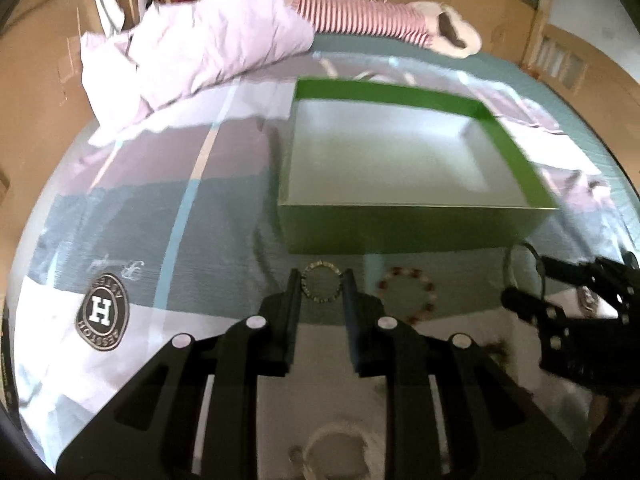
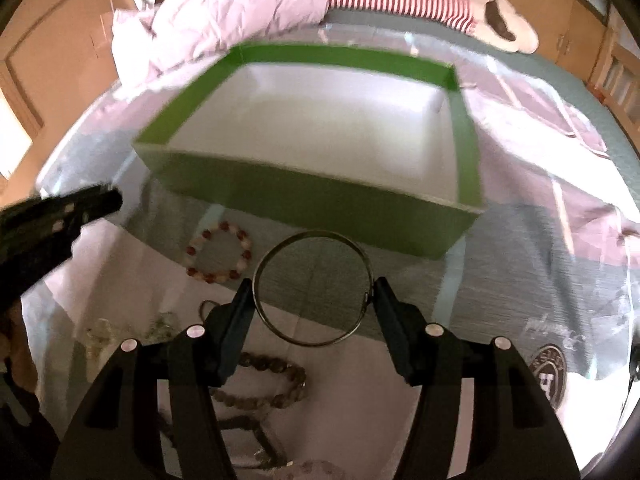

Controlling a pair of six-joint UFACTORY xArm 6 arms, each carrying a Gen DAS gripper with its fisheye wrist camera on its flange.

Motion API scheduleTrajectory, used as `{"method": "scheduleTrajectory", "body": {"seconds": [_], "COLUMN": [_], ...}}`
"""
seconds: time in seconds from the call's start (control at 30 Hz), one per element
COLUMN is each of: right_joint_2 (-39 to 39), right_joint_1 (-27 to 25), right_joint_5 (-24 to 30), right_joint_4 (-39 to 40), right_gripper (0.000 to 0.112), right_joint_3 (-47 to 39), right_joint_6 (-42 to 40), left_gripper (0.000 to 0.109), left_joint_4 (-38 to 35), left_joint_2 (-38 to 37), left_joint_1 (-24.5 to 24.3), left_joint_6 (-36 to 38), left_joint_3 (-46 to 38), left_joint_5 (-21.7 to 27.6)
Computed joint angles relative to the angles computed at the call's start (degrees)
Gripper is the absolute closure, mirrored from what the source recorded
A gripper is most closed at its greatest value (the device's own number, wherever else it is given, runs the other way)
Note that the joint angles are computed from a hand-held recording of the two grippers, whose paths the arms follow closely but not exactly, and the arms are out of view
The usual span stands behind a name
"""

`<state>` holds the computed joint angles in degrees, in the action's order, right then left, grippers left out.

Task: Organize jewelry
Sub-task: 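Close the right gripper on the silver bangle and lift it, then carry the bangle with the right gripper into the green box and release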

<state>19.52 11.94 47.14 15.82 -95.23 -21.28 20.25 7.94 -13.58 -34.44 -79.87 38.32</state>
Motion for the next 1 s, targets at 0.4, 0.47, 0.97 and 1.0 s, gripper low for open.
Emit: {"method": "scheduleTrajectory", "body": {"seconds": [0.4, 0.47, 0.97, 1.0], "right_joint_2": [-14.33, -16.70, -19.88, -19.81], "right_joint_1": [-2.30, -2.08, -1.48, -1.54], "right_joint_5": [-8.22, -10.07, -12.18, -12.02], "right_joint_4": [6.80, 7.86, 8.14, 8.21], "right_gripper": [0.053, 0.053, 0.053, 0.053], "right_joint_3": [9.47, 11.24, 14.70, 14.62], "right_joint_6": [-1.85, -2.45, -2.73, -2.78], "left_gripper": [0.088, 0.088, 0.088, 0.088], "left_joint_4": [6.66, 7.91, 9.50, 9.64], "left_joint_2": [-13.10, -14.49, -16.37, -16.34], "left_joint_1": [-4.49, -4.95, -6.49, -6.50], "left_joint_6": [-6.31, -7.84, -9.83, -9.95], "left_joint_3": [5.60, 6.07, 5.75, 5.68], "left_joint_5": [-2.40, -2.45, -1.28, -1.28]}}
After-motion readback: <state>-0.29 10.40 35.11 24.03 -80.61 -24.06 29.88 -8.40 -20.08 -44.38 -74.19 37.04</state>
